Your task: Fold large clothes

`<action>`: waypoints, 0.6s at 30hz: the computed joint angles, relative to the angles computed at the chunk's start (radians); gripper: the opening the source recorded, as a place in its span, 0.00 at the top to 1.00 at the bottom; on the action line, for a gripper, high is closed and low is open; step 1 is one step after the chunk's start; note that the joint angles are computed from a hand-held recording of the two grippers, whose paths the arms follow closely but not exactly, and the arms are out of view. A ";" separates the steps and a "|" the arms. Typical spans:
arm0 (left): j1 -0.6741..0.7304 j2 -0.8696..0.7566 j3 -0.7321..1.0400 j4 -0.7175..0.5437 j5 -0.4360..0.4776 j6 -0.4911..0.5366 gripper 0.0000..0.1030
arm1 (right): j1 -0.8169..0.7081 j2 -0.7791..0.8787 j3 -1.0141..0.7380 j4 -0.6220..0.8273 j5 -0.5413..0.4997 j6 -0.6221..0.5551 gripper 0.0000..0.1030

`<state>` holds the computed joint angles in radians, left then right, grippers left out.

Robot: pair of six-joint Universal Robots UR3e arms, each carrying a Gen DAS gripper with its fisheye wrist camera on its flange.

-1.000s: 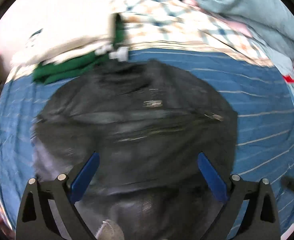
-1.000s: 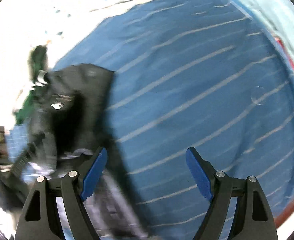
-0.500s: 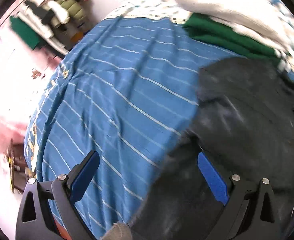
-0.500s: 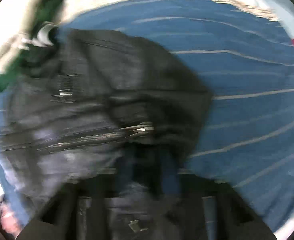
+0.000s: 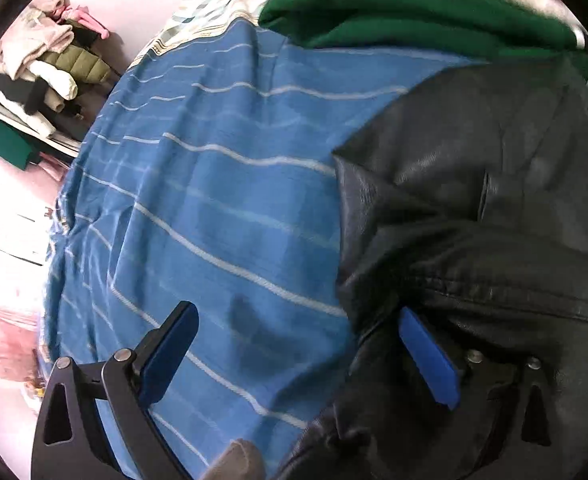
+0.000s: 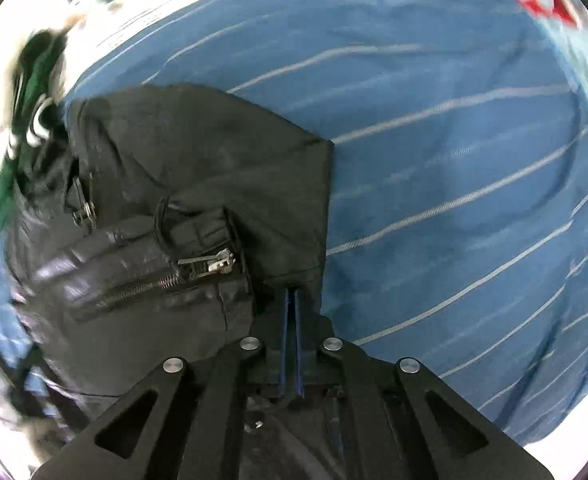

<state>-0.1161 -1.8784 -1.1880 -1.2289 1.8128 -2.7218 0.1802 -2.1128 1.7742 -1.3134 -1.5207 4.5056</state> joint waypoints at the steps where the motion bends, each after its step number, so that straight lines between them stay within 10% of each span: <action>1: 0.014 0.021 -0.019 0.003 -0.022 0.021 0.00 | -0.015 -0.021 -0.012 0.010 0.003 0.001 0.93; 6: 0.085 0.090 -0.134 0.079 -0.142 0.050 0.00 | 0.048 0.008 -0.123 -0.082 -0.046 -0.015 0.93; 11: 0.090 0.072 -0.109 0.049 -0.166 -0.028 0.00 | -0.032 0.039 0.087 -0.325 0.167 -0.205 0.95; 18: 0.054 0.102 -0.098 0.035 -0.104 -0.032 0.00 | 0.021 0.326 -0.019 -0.252 0.140 -0.337 0.99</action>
<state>-0.0625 -1.7761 -1.2857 -1.1938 1.7092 -2.7540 0.2011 -1.7869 1.7554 -1.5650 -1.3804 4.1689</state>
